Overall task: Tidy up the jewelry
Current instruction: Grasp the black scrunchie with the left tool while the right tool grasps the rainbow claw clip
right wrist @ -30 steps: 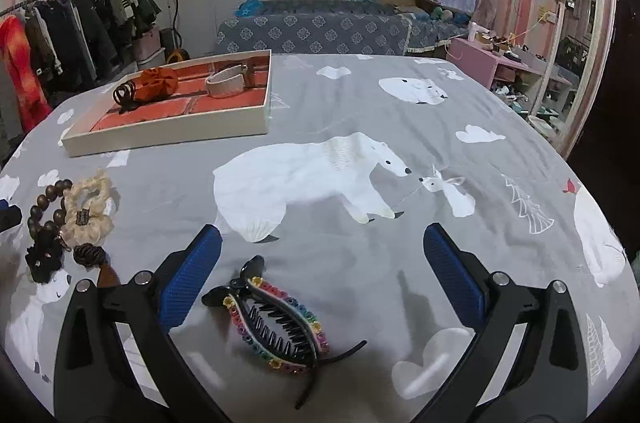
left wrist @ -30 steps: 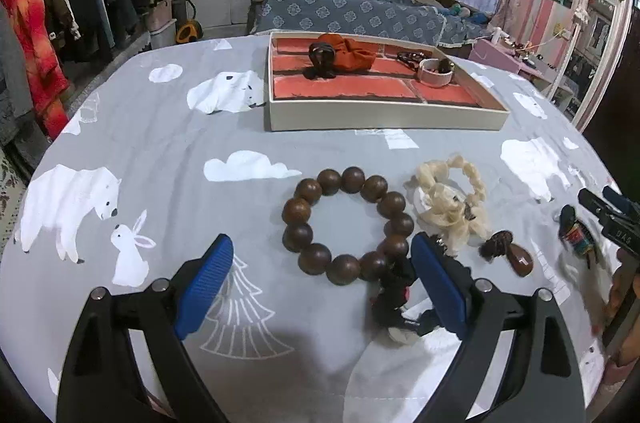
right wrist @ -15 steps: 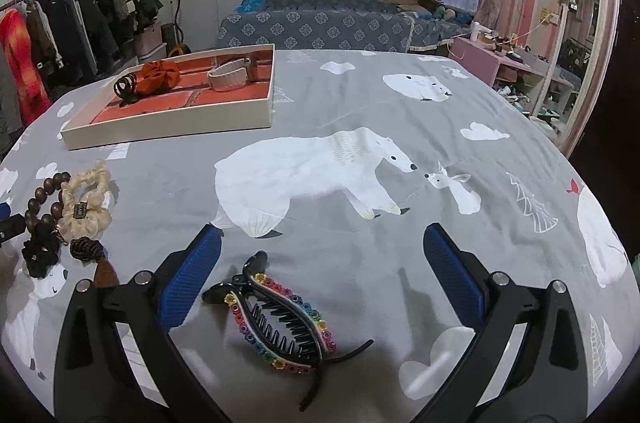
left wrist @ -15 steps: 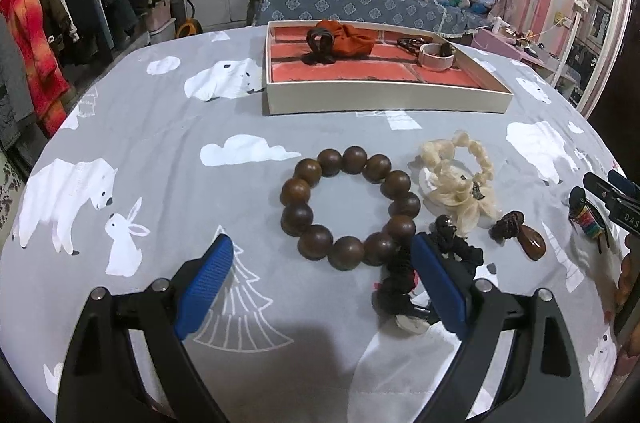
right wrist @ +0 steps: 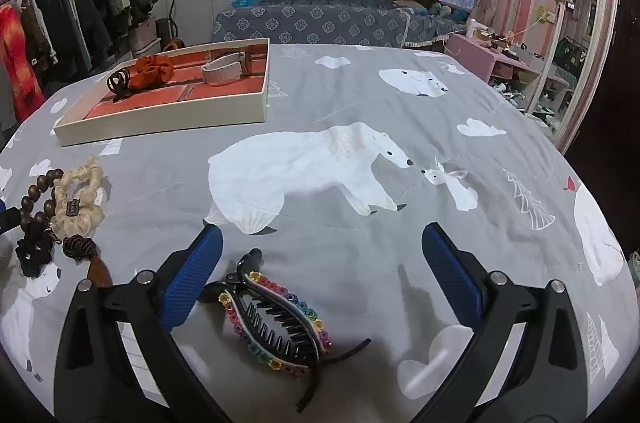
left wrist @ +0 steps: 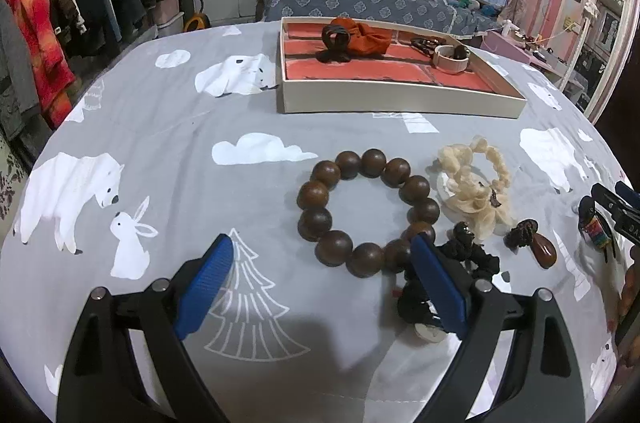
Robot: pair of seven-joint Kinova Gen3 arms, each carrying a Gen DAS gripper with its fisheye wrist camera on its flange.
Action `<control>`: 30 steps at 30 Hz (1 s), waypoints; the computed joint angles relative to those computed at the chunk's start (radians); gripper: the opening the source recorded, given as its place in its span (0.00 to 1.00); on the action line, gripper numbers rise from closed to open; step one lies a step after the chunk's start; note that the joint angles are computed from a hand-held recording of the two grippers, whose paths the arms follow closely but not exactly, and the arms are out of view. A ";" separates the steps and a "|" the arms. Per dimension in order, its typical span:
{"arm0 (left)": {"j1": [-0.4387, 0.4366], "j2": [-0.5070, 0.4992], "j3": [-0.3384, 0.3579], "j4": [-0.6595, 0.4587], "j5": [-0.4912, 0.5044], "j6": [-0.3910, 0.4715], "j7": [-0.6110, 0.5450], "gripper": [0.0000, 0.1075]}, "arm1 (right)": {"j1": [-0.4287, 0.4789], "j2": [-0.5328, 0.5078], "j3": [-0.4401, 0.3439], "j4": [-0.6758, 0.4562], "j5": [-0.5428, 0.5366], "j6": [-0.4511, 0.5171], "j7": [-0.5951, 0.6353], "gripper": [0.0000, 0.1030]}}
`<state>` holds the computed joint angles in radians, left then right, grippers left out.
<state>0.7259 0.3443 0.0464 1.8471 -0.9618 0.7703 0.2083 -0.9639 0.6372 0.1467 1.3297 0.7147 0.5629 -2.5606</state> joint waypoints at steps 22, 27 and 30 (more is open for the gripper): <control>0.029 0.027 0.011 -0.038 0.083 -0.026 -0.078 0.81 | 0.010 0.018 -0.061 -0.044 -0.045 0.079 0.174 0.87; 0.023 0.050 0.002 -0.070 0.138 -0.027 -0.153 0.71 | 0.022 0.024 -0.078 -0.059 -0.076 0.087 0.229 0.79; 0.030 0.061 -0.008 -0.089 0.153 -0.015 -0.178 0.70 | 0.027 0.026 -0.090 -0.069 -0.098 0.100 0.270 0.77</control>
<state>0.7562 0.4054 0.0380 1.7584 -0.8086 0.7551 0.0306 -0.9374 0.6630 0.0567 1.2605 0.6170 0.6625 -2.2902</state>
